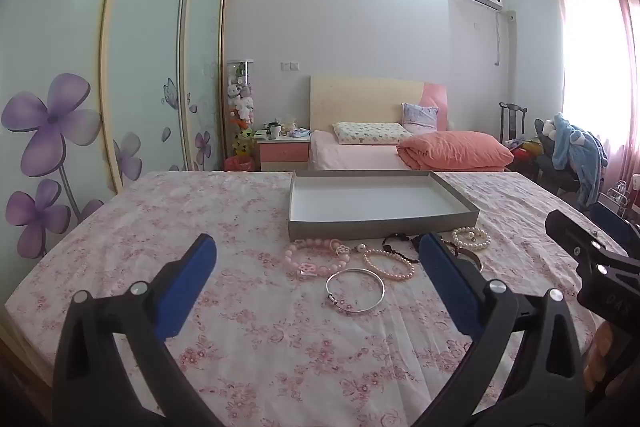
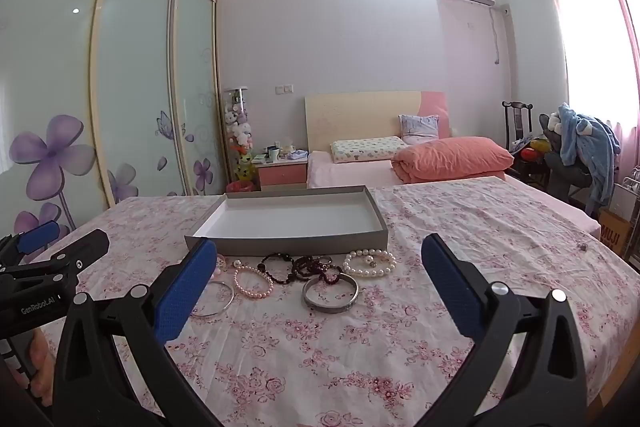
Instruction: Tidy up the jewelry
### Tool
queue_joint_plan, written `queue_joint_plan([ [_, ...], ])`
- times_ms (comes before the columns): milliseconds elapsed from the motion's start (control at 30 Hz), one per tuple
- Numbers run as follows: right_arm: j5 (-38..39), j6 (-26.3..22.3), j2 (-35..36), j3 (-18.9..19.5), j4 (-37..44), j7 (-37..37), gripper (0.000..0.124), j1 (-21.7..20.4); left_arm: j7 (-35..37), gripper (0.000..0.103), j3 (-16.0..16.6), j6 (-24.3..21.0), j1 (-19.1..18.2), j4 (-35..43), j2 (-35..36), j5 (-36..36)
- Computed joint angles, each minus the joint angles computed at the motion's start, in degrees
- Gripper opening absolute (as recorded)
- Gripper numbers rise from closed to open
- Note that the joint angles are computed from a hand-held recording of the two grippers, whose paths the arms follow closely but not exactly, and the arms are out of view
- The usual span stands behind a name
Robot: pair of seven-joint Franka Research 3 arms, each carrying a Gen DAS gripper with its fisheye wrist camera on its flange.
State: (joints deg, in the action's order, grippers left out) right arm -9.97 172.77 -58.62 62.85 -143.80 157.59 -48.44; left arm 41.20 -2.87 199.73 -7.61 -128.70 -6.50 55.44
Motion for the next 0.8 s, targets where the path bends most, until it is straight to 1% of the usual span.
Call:
queue_joint_plan([
  [267,-0.2,-0.1,0.1,-0.1,0.0,0.1,0.101,0.1,-0.3,0.099,0.3,-0.2,-0.2,-0.1,-0.2,0.3],
  [500,-0.2,-0.1,0.2,0.0,0.1,0.2,0.101,-0.1,0.4,0.099,0.0,-0.2,0.0,-0.2,-0.1,-0.4],
  [533,-0.2,-0.1,0.2,0.0,0.1,0.2,0.101,-0.1,-0.3,0.099,0.4,-0.2,-0.4,0.1,0.0,0.5],
  [800,-0.2,0.0,0.2,0.2,0.2,0.3,0.101,-0.2,-0.4,0.099,0.2,-0.3,-0.2,0.1,0.0,0.5],
])
